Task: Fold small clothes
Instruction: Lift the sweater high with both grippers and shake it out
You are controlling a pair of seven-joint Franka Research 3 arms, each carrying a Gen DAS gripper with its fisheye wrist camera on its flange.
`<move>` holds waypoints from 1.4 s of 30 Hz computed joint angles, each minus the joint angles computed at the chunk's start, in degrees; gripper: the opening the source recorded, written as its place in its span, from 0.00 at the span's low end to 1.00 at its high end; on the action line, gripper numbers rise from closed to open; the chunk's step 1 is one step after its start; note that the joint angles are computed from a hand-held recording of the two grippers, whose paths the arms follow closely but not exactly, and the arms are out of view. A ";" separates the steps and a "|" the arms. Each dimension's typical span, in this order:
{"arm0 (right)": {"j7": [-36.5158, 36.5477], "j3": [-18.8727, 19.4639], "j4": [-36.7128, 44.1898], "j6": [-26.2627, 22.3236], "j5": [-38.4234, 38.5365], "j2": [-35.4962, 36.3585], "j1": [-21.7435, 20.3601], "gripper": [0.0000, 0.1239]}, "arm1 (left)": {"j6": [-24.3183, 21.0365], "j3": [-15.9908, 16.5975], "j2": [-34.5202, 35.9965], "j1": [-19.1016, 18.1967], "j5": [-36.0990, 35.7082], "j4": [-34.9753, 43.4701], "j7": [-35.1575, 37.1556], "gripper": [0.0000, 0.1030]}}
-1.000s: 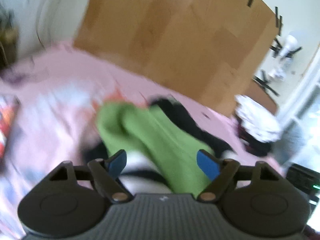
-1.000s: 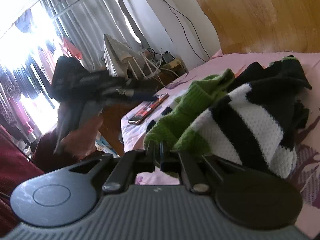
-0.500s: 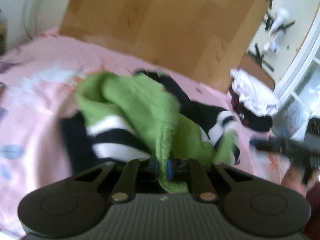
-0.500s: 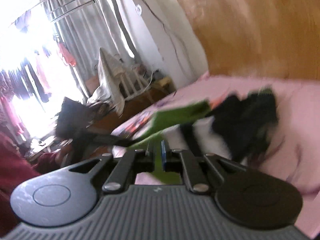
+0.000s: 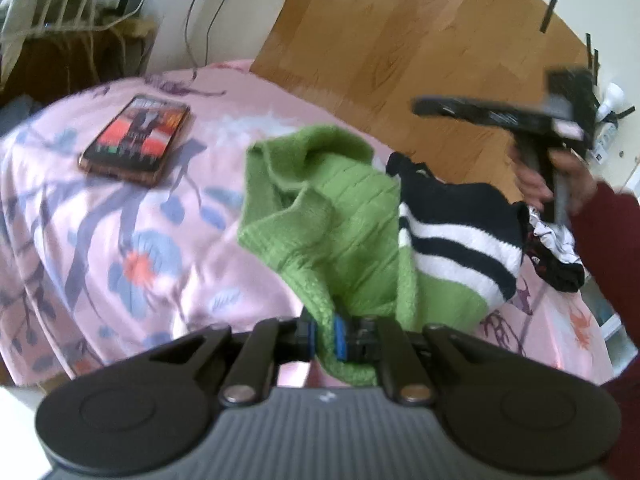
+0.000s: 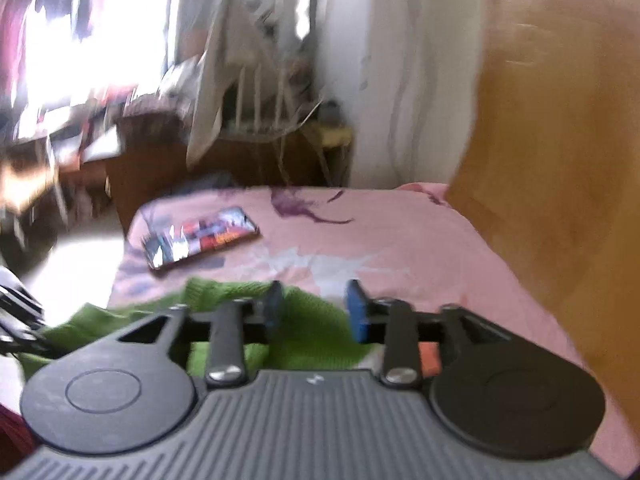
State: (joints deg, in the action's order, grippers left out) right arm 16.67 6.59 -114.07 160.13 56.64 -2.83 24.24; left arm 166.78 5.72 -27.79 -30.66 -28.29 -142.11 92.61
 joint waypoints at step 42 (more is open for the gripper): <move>38.19 -16.20 -22.70 39.63 -46.05 -46.73 5.56 0.05 | 27.77 7.52 19.10 -13.48 16.92 45.21 -11.24 0.07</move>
State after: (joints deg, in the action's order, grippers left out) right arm 54.86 -9.61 -136.77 199.77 10.60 -49.56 29.80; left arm 194.54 13.24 -8.68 -44.14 -11.37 -96.90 81.37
